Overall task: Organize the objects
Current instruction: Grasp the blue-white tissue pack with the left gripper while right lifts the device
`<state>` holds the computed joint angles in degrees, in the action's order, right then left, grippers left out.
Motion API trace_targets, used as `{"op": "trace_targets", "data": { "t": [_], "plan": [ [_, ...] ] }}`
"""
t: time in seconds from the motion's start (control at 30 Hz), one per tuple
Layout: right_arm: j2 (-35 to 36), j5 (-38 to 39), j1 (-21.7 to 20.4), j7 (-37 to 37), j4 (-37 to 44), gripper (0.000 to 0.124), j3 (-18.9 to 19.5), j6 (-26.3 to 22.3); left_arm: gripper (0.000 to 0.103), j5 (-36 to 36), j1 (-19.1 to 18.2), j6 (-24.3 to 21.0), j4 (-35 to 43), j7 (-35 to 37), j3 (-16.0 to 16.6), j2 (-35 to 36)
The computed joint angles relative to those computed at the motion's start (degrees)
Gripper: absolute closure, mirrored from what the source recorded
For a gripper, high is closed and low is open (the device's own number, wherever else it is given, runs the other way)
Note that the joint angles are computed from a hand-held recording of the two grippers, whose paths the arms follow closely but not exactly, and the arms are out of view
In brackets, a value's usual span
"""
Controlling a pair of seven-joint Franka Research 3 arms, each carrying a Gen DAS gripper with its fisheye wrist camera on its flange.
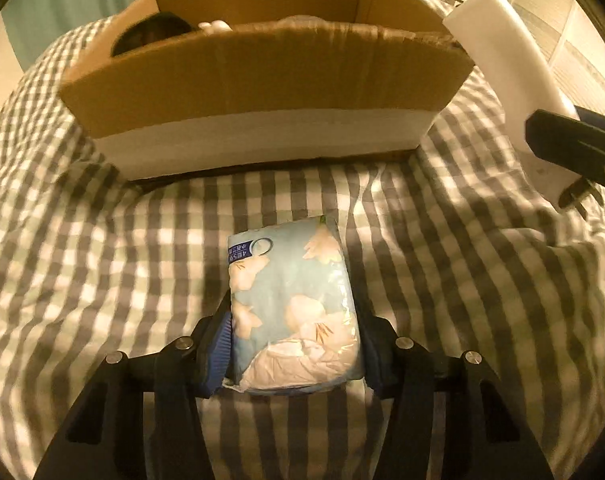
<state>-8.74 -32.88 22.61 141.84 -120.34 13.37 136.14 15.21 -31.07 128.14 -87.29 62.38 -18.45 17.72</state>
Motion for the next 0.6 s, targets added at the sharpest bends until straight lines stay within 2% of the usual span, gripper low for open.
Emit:
{"op": "trace_targets", "data": {
  "t": [0.3, 0.6],
  "plan": [
    [-0.1, -3.4, 1.7, 2.0, 4.3, 0.075, 2.1, -6.2, 0.048, 3.0, 1.4, 4.9, -8.5, -1.7, -0.1, -10.2],
    [1.6, -6.2, 4.5, 2.7, 9.9, 0.075, 3.0, -11.3, 0.048, 4.7, 3.5, 6.3, -4.9, -0.6, 0.3, -11.6]
  ]
}}
